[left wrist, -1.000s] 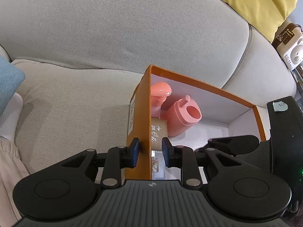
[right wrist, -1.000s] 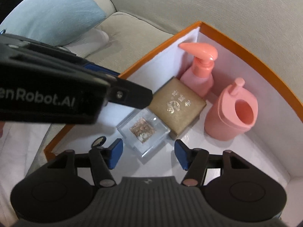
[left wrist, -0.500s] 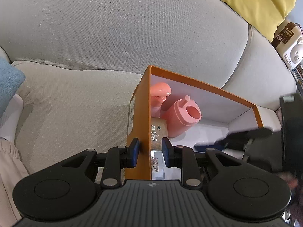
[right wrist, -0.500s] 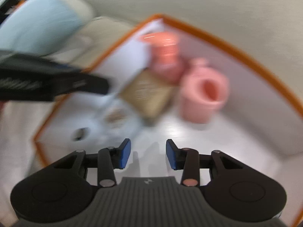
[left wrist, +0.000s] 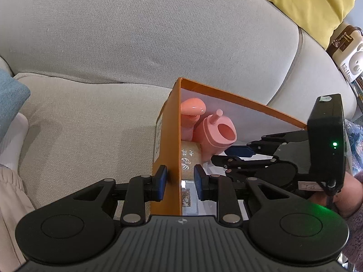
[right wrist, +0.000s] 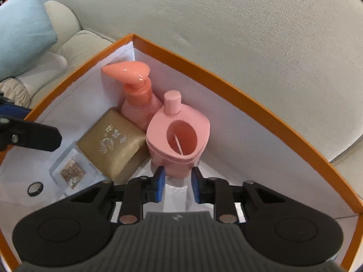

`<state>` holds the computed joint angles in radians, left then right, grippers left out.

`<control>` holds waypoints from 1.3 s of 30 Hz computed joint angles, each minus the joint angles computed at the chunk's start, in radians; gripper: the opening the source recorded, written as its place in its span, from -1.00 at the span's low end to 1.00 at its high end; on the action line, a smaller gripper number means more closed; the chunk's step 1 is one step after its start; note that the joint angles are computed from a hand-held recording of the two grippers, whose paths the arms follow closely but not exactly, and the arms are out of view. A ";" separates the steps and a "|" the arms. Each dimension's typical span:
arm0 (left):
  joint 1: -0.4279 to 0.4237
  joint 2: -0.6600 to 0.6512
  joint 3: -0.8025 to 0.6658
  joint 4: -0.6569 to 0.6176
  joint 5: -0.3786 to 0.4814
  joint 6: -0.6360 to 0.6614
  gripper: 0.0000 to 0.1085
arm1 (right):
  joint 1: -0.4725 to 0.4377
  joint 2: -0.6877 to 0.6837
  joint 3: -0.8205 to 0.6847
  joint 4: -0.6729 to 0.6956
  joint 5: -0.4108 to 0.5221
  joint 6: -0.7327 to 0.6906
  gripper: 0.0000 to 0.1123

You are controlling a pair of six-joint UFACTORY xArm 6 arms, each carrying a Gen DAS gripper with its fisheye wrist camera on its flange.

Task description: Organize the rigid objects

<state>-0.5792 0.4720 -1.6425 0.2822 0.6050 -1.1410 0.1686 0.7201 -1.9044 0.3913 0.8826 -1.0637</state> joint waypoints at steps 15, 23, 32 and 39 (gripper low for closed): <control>-0.045 -0.046 0.025 0.306 0.032 -0.197 -0.47 | -0.007 -0.056 0.041 0.049 0.037 0.108 -0.63; -0.166 -0.163 0.124 0.720 0.094 -0.554 -0.43 | -0.095 -0.353 0.384 0.331 -0.092 -0.045 -0.63; -0.283 -0.235 0.260 0.703 0.090 -0.703 -0.39 | -0.199 -0.698 0.841 0.649 -0.191 -0.199 -0.49; -0.305 -0.197 0.270 0.533 -0.036 -0.659 -0.39 | -0.314 -0.738 1.012 0.615 -0.172 -0.169 -0.47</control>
